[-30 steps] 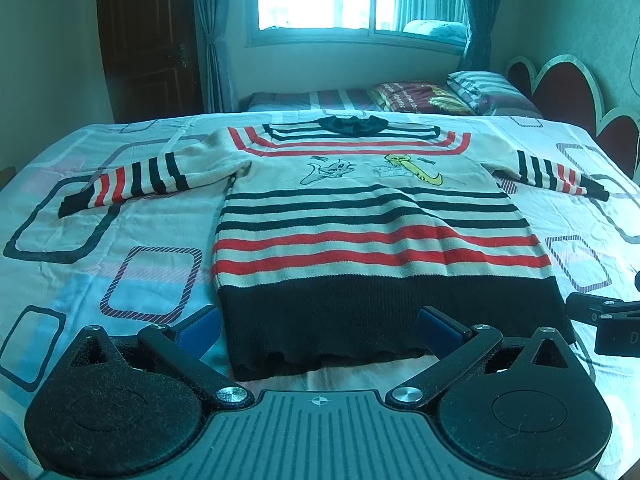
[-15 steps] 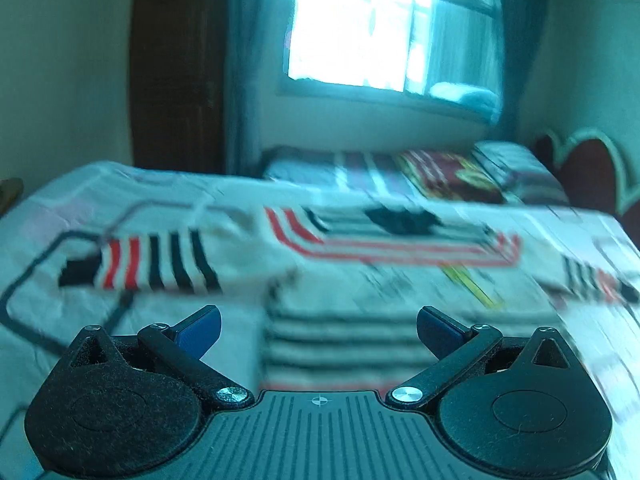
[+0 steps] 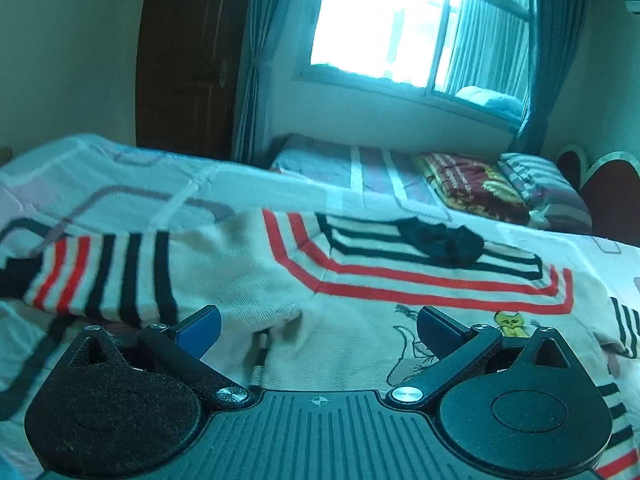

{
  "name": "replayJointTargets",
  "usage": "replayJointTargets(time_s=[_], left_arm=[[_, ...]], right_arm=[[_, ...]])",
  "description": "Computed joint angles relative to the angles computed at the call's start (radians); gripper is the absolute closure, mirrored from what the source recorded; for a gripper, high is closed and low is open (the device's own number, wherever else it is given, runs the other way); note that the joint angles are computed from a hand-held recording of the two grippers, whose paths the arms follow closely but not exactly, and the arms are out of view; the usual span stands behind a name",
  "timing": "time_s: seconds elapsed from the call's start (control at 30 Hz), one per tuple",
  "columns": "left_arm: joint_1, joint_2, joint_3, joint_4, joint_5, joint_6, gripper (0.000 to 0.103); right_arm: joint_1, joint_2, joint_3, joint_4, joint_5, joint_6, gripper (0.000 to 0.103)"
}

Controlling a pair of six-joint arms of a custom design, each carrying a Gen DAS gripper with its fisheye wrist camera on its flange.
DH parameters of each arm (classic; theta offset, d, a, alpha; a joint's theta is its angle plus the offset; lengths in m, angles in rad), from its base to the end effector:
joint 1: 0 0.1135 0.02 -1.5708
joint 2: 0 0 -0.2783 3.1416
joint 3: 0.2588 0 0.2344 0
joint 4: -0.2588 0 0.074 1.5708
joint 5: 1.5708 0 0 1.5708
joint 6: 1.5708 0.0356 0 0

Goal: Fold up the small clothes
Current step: 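Reach the right gripper to the sleeve cuff and close on it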

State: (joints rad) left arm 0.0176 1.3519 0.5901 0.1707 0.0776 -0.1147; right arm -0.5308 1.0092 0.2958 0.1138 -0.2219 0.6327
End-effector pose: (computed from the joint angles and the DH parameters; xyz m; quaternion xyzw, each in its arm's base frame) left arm 0.2559 0.0017 0.2111 -0.0401 0.8810 -0.0570 0.4679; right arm 0.1524 -0.0804 0.1848 0.4398 0.7628 0.1214 0.4583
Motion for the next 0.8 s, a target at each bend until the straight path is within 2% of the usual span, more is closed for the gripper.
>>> replayJointTargets(time_s=[0.03, 0.17, 0.23, 0.3, 0.43, 0.53, 0.67, 0.7, 0.73, 0.77, 0.8], left_arm=[[-0.008, 0.034, 0.003, 0.019, -0.005, -0.006, 0.0], [-0.043, 0.126, 0.02, 0.053, -0.03, -0.006, 0.0], [-0.058, 0.151, 0.029, 0.055, -0.032, -0.01, 0.0], [-0.075, 0.167, 0.034, 0.061, -0.043, -0.021, 0.0], [-0.091, 0.186, 0.048, 0.073, -0.048, -0.047, 0.0], [-0.09, 0.192, 0.059, 0.073, -0.05, -0.046, 0.0], [-0.074, 0.201, 0.072, 0.059, -0.052, -0.034, 0.0], [-0.068, 0.201, 0.073, 0.056, -0.051, -0.029, 0.0], [-0.061, 0.2, 0.072, 0.054, -0.049, -0.025, 0.0], [-0.054, 0.199, 0.072, 0.048, -0.046, -0.022, 0.0], [-0.048, 0.198, 0.074, 0.041, -0.042, -0.018, 0.0]], right_arm=[[-0.01, 0.089, -0.012, 0.09, -0.011, 0.018, 0.058], [-0.035, 0.326, -0.053, 0.367, -0.088, 0.078, 0.058], [-0.005, 0.363, -0.055, 0.432, -0.097, 0.065, 0.057], [-0.025, 0.426, -0.068, 0.559, -0.209, 0.109, 0.062], [-0.052, 0.385, -0.152, 0.756, -0.217, 0.242, 0.065], [-0.073, 0.379, -0.145, 0.721, -0.212, 0.233, 0.065], [-0.135, 0.562, -0.203, 0.978, -0.199, 0.37, 0.069], [-0.143, 0.589, -0.198, 0.981, -0.192, 0.367, 0.073], [-0.137, 0.577, -0.174, 0.9, -0.171, 0.335, 0.09], [-0.125, 0.558, -0.136, 0.787, -0.134, 0.296, 0.098], [-0.12, 0.546, -0.133, 0.77, -0.126, 0.282, 0.098]])
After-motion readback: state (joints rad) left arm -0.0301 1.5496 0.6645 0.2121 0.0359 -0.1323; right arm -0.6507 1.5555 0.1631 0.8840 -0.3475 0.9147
